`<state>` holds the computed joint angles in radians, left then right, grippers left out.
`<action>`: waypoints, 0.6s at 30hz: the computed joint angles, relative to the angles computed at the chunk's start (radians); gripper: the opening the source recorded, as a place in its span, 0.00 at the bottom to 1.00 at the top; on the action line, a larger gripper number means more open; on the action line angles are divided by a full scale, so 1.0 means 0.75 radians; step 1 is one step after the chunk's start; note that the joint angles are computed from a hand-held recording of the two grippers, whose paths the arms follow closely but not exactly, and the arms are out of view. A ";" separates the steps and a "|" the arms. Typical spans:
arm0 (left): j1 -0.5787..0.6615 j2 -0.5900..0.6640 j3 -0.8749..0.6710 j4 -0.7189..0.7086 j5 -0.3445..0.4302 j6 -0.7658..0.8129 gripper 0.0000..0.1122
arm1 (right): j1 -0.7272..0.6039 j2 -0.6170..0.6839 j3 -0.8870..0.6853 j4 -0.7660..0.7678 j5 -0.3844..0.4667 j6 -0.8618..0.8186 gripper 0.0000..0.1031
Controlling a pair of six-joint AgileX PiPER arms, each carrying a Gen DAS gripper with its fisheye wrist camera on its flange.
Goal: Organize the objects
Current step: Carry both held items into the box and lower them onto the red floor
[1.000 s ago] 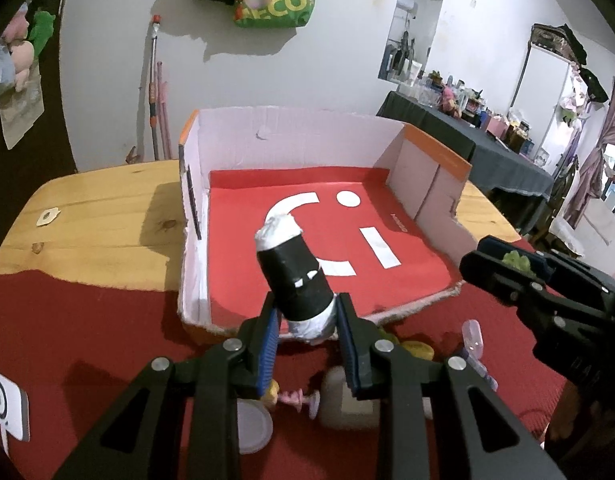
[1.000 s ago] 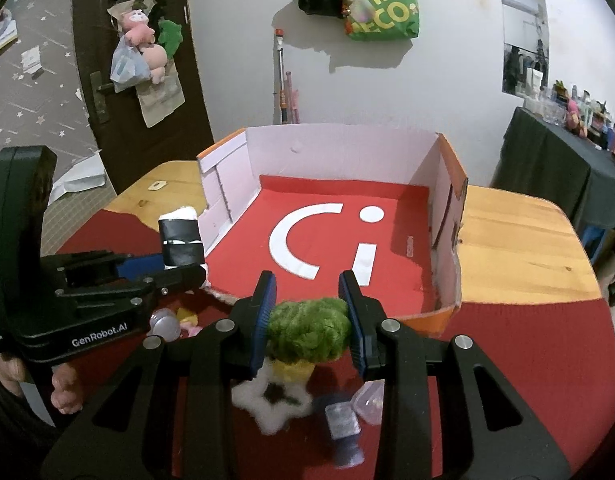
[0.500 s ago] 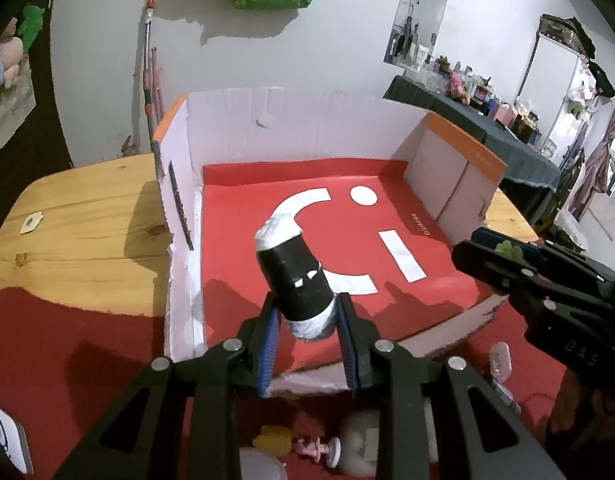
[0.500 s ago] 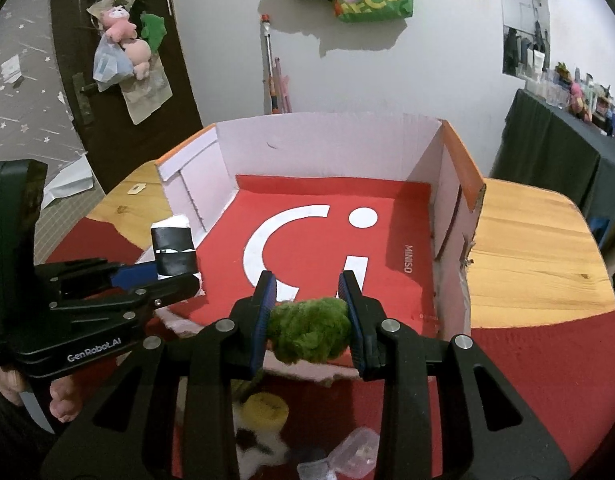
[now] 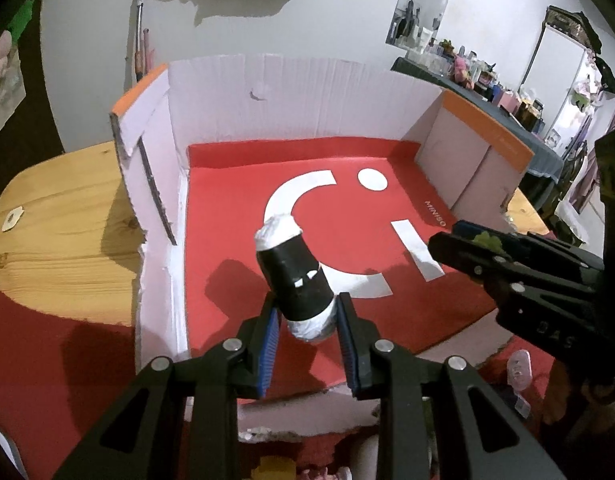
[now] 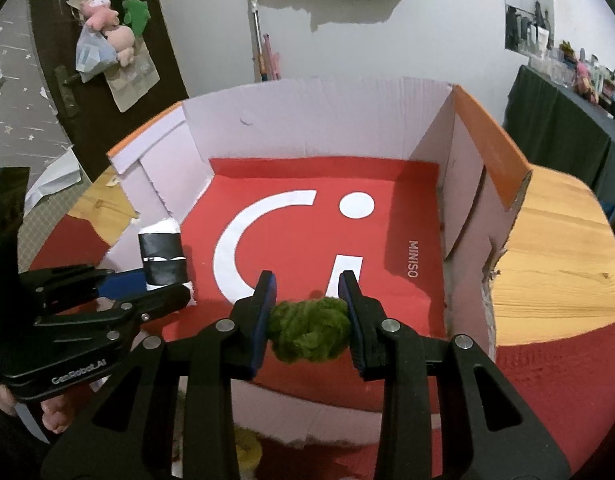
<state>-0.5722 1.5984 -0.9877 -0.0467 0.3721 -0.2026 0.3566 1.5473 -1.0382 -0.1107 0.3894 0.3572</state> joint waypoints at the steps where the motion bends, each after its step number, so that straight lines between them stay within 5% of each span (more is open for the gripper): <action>1: 0.001 0.006 -0.004 -0.010 0.002 0.010 0.26 | -0.004 0.015 -0.007 0.009 0.003 -0.009 0.30; 18: 0.001 0.048 -0.028 -0.016 0.030 0.034 0.26 | -0.016 0.124 -0.059 0.016 0.068 -0.029 0.31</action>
